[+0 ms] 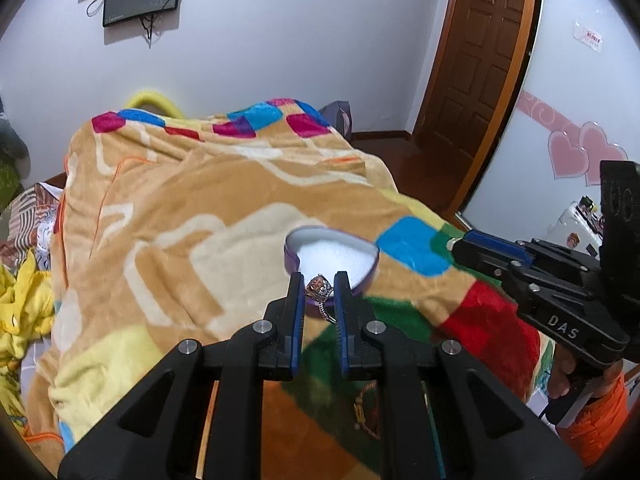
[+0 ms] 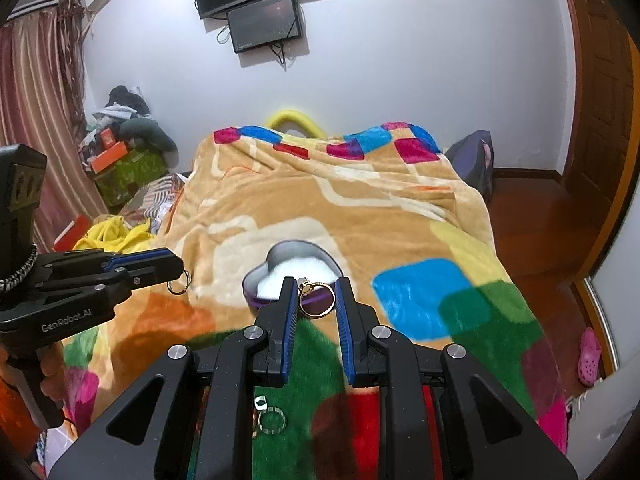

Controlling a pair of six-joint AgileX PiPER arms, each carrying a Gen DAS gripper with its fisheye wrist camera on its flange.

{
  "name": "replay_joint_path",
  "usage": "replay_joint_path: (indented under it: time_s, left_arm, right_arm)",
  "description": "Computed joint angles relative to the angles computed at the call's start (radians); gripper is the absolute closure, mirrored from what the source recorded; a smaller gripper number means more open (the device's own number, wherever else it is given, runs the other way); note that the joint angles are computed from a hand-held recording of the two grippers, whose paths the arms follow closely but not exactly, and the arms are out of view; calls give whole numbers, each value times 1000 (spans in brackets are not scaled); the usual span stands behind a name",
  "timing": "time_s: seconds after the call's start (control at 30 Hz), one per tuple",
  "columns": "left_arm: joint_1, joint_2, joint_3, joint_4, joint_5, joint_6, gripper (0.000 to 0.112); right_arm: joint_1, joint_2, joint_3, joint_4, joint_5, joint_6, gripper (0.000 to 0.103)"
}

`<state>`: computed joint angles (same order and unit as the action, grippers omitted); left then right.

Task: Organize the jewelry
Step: 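Grasp the silver ring with the left gripper while the right gripper grasps a gold ring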

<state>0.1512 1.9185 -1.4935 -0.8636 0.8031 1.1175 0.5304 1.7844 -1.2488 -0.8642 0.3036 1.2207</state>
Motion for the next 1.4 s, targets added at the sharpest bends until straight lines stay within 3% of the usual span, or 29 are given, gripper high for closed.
replay_joint_path:
  time_s: [0.37,0.7,0.97,1.4]
  left_arm:
    - [-39,104,-140,9,0,-44,99]
    - [-65,231,-286,81,55,-128,99]
    - [-84,320,-395,147,103,-196,99]
    - [-91,335,-408,160,103,-183,99]
  right_arm:
    - [-33,110,-140,186,-9,-248,86]
    - [-84,231,-280,587,31,-677,86]
    - [-118,287,-354,819,104,-904,86]
    - [-120,318,-410,856,155,-968,86]
